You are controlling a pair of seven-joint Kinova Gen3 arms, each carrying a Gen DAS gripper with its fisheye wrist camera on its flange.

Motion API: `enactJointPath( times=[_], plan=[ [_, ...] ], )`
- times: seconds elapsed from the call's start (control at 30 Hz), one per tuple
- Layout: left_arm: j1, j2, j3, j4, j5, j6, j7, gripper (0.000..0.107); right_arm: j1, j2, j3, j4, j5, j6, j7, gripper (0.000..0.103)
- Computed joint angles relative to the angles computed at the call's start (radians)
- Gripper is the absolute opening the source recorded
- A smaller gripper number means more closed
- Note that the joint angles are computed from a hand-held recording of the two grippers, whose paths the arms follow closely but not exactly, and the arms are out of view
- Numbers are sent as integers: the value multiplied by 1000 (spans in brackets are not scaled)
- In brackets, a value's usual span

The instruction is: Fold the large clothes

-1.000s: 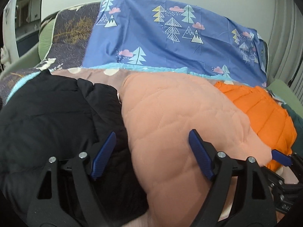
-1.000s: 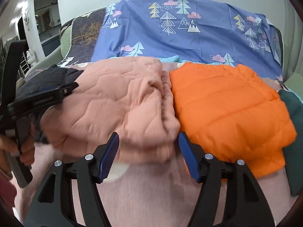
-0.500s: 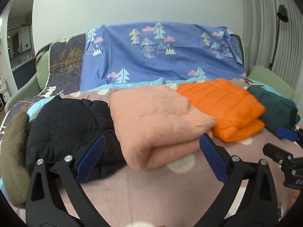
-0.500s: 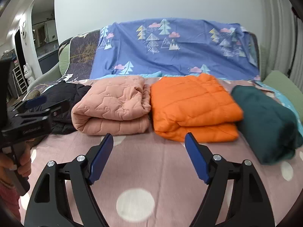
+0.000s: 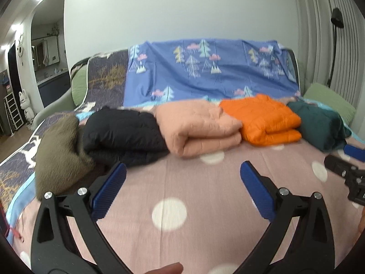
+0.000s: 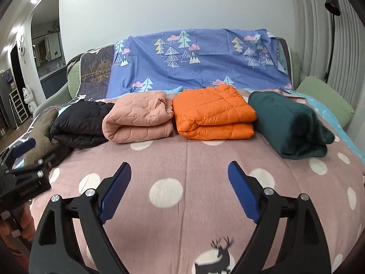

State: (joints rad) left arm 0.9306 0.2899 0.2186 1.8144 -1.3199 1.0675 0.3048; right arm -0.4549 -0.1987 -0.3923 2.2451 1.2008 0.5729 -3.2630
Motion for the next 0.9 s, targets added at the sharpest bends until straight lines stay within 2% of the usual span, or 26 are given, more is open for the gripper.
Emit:
enactJointPath(
  times=[0.1,0.27,0.43,0.6,0.7,0.9],
  plan=[
    [25,-16,23,35,11,-9,21,101,-25,-17,-56,11,-29,89,-1,91],
    [82,-4,47,56,25,42,75,101,-55,-50,-81,33,-77,119,-5,91],
    [116,-16,63,92,31,59,145,101,-68,-67,-139,48,-75,173,-49,91],
    [145,-3,75,90,55,119,155,101,-111,-41,-187,38,-57,262,-83,91],
    [145,-11,77,102,62,114,165,101,-152,-23,-189,34,-44,301,-105,91],
    [146,-14,81,118,69,131,169,101,-213,2,-153,30,-32,322,-131,91]
  ],
)
